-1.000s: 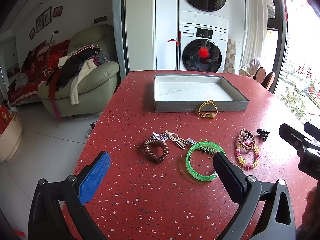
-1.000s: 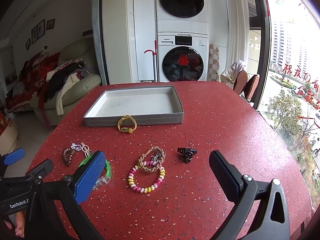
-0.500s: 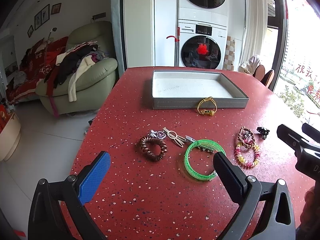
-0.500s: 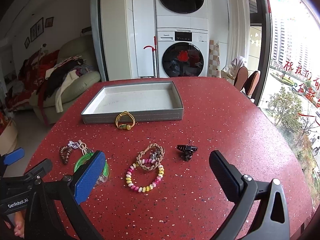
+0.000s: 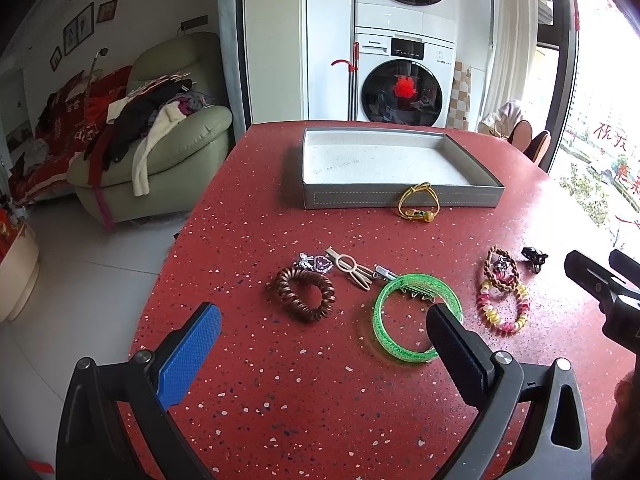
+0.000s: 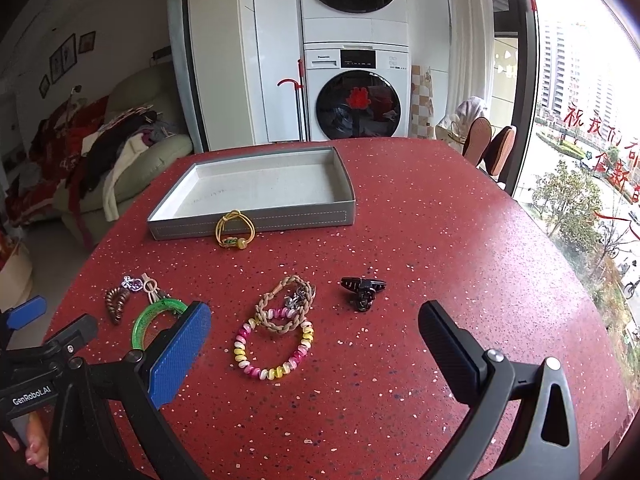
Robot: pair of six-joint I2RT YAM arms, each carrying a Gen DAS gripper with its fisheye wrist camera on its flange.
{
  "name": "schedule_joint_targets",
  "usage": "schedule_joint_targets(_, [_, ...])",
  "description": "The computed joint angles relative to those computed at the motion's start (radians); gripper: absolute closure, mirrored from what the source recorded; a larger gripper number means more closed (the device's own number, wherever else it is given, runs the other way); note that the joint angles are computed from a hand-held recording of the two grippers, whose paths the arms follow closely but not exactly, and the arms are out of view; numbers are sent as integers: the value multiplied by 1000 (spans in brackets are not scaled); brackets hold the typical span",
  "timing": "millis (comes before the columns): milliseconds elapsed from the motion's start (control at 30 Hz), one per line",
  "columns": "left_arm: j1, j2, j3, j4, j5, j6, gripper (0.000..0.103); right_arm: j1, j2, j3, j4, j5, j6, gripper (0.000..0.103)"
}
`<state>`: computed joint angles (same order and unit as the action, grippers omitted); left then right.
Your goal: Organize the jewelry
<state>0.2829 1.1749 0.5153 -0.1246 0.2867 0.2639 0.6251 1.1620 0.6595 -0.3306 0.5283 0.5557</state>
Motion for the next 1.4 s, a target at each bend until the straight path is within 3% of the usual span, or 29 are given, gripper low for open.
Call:
schedule_joint_targets(233, [44, 37, 29, -16, 14, 22, 0, -45, -27, -17, -9, -60, -5, 0])
schedule_joint_targets(367, [94, 98, 86, -37, 39, 59, 0, -80, 35, 25, 10, -103, -36, 0])
schedule_joint_targets(633, [112, 416, 309, -101, 59, 70, 0, -207, 274, 225, 10, -302, -103, 0])
schedule_joint_targets(833, [77, 547, 382, -125, 39, 47, 0, -271, 526, 448, -22, -413, -143, 1])
schedule_joint_targets(900, [67, 579, 404, -140, 25, 38, 0, -279, 616, 527, -41, -443, -154, 6])
schedule_joint_targets(1033, [54, 595, 408, -127, 16, 16, 0, -283, 759, 655, -67, -476, -169, 25])
schedule_joint_targets(1133, [46, 599, 411, -127, 14, 9, 0, -284, 819, 707, -66, -491, -170, 33])
schedule_joint_targets(1200, [40, 594, 406, -116, 8, 10, 7, -288, 848, 737, -73, -499, -166, 36])
schedule_joint_targets(1333, [31, 598, 416, -126, 5, 15, 9, -285, 862, 743, -65, -504, -158, 45])
schedule_joint_targets(1400, [24, 590, 405, -110, -9, 22, 18, -277, 862, 739, -57, -494, -172, 51])
